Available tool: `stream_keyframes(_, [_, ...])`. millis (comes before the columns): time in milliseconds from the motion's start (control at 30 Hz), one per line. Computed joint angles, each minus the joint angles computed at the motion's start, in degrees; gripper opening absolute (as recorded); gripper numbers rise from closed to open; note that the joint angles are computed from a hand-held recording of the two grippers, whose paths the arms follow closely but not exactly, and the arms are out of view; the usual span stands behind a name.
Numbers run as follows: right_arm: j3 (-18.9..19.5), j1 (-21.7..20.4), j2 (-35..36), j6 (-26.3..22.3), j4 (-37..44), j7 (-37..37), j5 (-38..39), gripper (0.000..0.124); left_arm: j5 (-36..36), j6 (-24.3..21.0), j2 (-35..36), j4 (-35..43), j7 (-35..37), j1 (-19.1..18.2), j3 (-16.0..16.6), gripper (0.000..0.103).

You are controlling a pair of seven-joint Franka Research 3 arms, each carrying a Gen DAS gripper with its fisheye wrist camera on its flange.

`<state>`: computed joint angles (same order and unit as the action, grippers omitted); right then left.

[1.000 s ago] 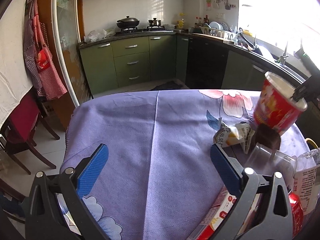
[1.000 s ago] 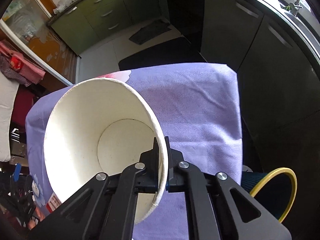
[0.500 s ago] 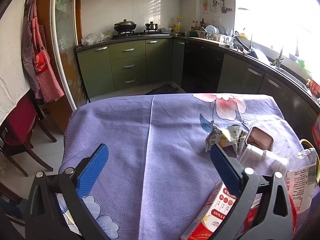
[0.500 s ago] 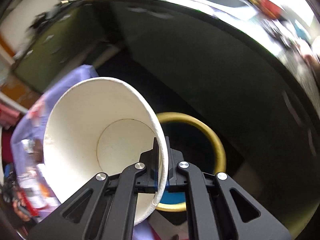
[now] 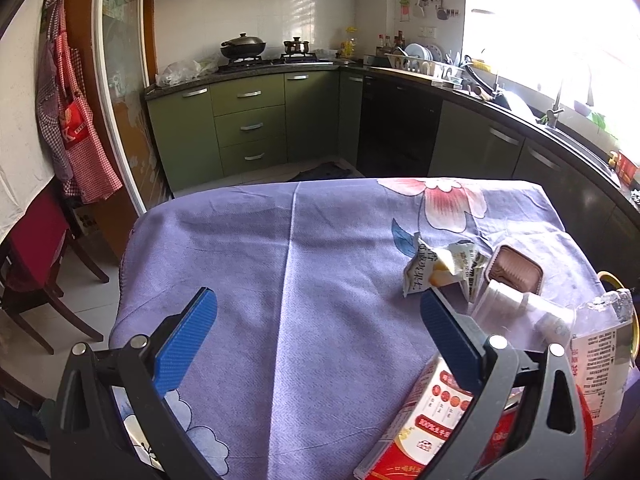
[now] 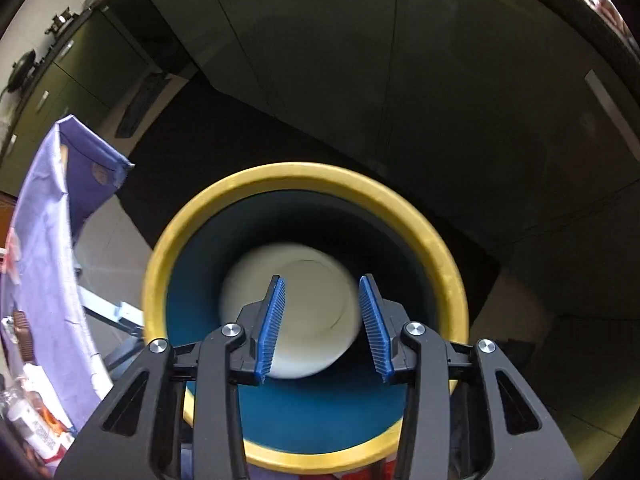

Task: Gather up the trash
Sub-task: 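Carry the red cup over the yellow bin and open the right gripper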

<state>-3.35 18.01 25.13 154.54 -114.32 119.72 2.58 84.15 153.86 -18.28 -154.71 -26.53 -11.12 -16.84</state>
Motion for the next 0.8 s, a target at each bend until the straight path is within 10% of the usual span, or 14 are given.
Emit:
stream_keyframes(200, [0.37, 1.98, -5.54, 4.91, -6.4, 0.21, -2.56, 0.04, -7.6, 2.61, -0.85, -0.25, 6.56, -1.26, 0.25, 0.097])
stream_keyframes(567, [5.5, 1.5, -18.03, 10.01, -19.18, -8.14, 2.72, 0.04, -49.56, 1.07, -4.73, -2.03, 40.54, -15.42, 2.22, 0.097])
stream_keyframes(800, [7.23, 1.35, -16.68, 12.22, -19.61, -12.89, 7.95, 0.04, -55.34, -2.58, -2.01, 1.19, 44.95, -13.41, -2.69, 0.097])
